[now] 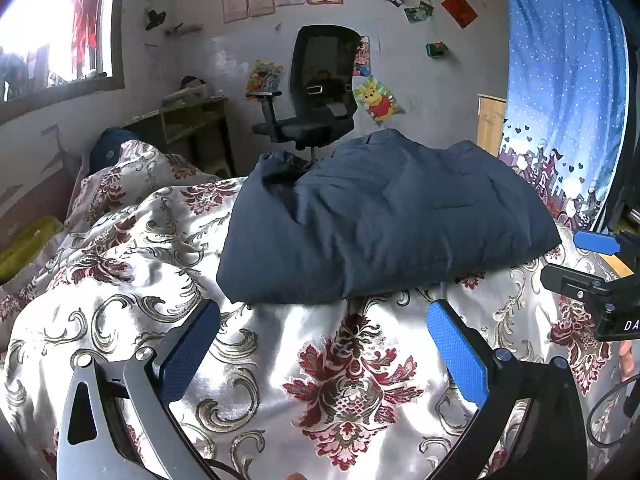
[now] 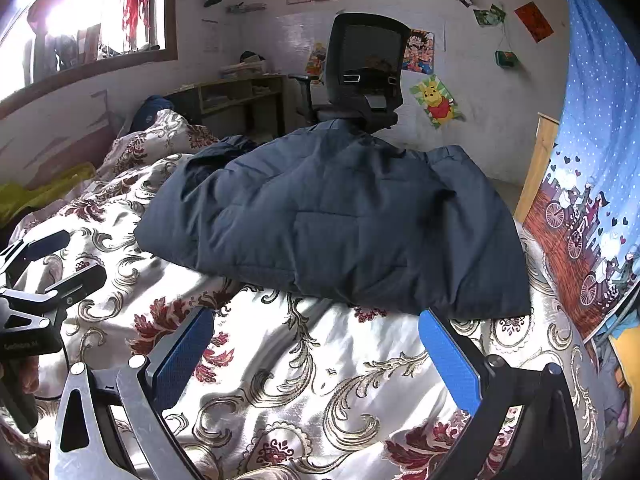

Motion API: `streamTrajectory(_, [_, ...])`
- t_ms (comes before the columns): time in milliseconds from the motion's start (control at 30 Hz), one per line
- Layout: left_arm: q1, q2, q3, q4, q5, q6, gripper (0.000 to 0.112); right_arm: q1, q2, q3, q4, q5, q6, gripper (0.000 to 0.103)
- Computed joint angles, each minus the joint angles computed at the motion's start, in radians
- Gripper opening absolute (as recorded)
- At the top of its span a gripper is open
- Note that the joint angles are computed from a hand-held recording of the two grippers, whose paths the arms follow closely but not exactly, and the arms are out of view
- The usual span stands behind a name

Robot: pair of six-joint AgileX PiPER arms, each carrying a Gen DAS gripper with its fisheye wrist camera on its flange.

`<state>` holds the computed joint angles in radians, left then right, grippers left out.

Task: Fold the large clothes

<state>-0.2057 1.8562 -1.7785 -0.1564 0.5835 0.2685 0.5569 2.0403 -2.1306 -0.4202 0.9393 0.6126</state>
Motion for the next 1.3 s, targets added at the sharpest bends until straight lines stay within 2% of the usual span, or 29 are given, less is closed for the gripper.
streamTrajectory(1300, [-0.008,0.002,-0.007,0.014,0.006,-0.015,0.102,0.002,-0.001,0.001,-0.001,0.0,0.003,0.103])
